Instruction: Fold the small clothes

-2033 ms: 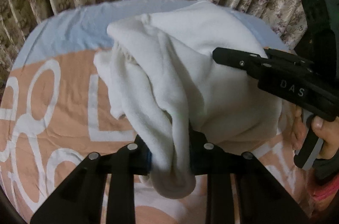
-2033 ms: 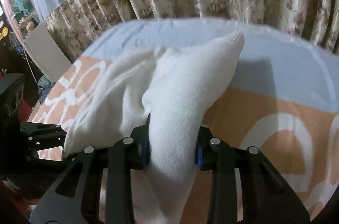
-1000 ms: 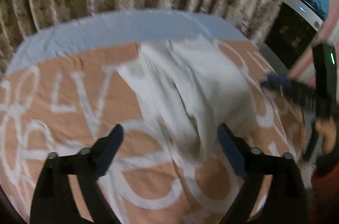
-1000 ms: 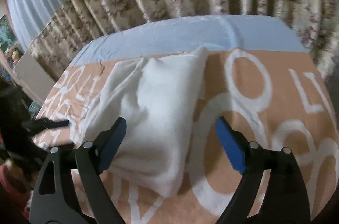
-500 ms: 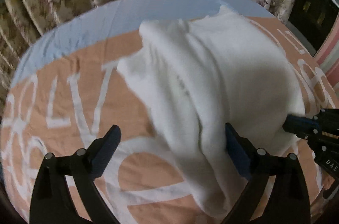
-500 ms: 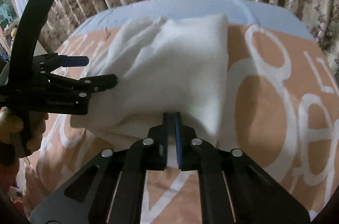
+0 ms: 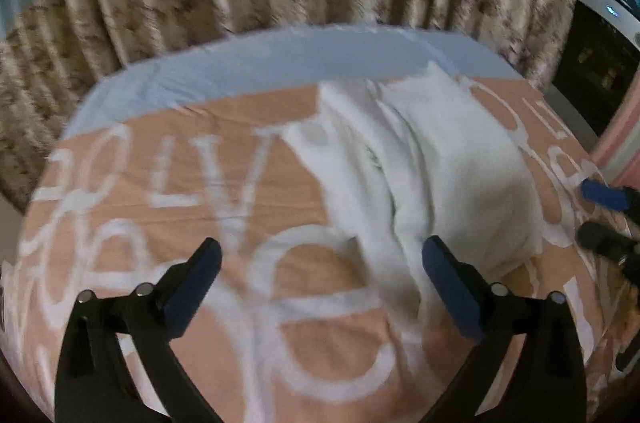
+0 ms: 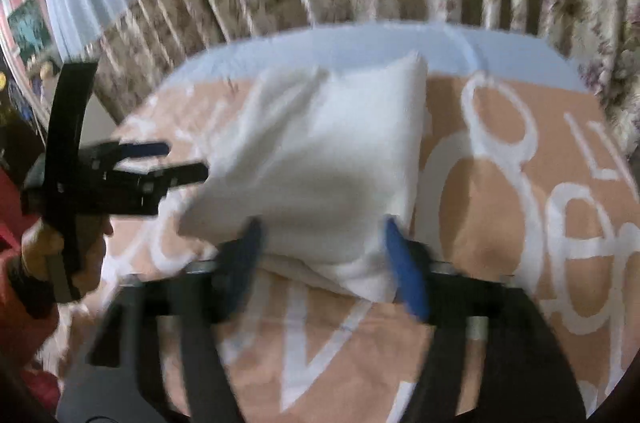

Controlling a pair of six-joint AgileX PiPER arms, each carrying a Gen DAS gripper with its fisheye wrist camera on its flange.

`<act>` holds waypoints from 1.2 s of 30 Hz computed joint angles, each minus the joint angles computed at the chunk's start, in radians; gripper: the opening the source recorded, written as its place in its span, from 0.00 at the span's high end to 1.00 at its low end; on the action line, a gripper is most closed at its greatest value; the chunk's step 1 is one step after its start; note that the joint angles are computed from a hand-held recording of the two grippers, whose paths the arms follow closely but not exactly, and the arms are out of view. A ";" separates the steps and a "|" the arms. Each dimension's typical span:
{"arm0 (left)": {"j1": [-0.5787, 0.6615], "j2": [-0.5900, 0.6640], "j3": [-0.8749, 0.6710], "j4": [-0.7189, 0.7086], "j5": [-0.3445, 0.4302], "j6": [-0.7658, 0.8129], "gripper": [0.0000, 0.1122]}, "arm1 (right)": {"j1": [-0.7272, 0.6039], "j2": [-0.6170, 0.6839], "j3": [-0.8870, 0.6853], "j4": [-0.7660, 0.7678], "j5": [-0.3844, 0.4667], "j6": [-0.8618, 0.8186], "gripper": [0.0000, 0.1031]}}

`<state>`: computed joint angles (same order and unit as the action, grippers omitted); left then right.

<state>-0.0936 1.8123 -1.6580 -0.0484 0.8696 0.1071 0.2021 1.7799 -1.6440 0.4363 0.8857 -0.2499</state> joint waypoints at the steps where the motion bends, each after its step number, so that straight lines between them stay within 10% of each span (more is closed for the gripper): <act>1: 0.002 -0.039 0.033 0.012 -0.004 -0.021 0.10 | 0.005 -0.027 0.006 -0.015 -0.013 0.027 0.12; 8: -0.003 -0.237 0.228 0.124 -0.045 -0.187 0.10 | 0.104 -0.171 0.091 -0.261 -0.173 0.310 0.03; 18: -0.127 -0.443 0.422 0.430 -0.074 -0.532 0.10 | 0.311 -0.246 0.200 -0.850 -0.140 0.842 0.03; 36: -0.367 -0.520 0.322 0.768 0.168 -0.761 0.10 | 0.420 -0.314 0.086 -0.938 0.071 0.959 0.03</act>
